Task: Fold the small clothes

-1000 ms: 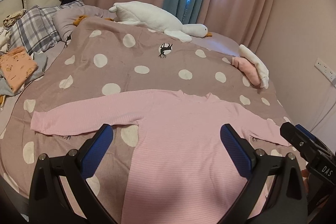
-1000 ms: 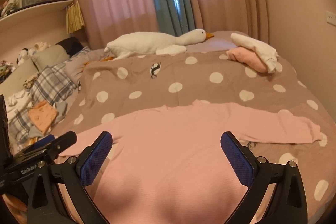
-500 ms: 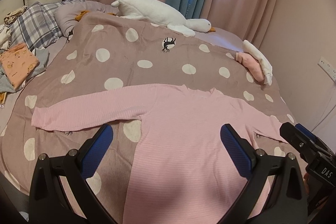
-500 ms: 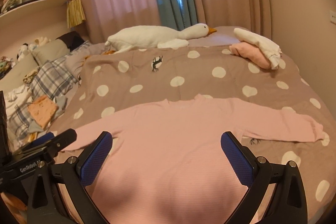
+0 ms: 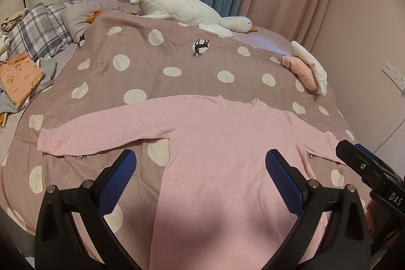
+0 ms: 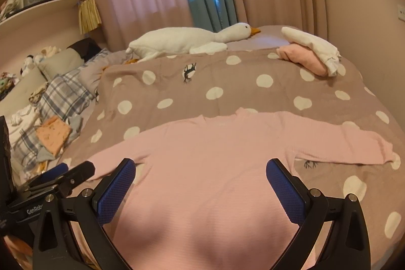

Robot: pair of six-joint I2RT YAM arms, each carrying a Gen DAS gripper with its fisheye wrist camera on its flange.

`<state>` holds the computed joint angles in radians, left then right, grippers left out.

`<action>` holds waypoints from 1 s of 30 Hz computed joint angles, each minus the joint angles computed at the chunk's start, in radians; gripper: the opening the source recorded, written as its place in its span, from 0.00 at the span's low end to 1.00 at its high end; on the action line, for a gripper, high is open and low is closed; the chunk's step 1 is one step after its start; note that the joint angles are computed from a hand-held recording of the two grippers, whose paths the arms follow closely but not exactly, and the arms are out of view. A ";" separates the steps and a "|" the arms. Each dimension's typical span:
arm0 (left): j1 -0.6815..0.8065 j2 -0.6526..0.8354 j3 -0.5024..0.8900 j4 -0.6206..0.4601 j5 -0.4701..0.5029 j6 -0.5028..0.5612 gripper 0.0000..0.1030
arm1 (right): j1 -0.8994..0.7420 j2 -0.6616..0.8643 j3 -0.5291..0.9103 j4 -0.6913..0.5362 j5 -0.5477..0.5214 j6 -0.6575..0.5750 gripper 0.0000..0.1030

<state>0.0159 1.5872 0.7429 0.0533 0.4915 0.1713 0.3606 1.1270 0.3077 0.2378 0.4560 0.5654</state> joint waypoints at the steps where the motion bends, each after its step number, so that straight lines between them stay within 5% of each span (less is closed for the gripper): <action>1: -0.001 -0.001 -0.001 0.000 0.000 0.001 0.99 | 0.000 0.001 0.000 0.001 0.000 0.001 0.99; 30: -0.019 -0.009 0.004 -0.045 0.004 0.006 0.99 | -0.003 -0.029 -0.022 -0.010 0.002 0.008 0.99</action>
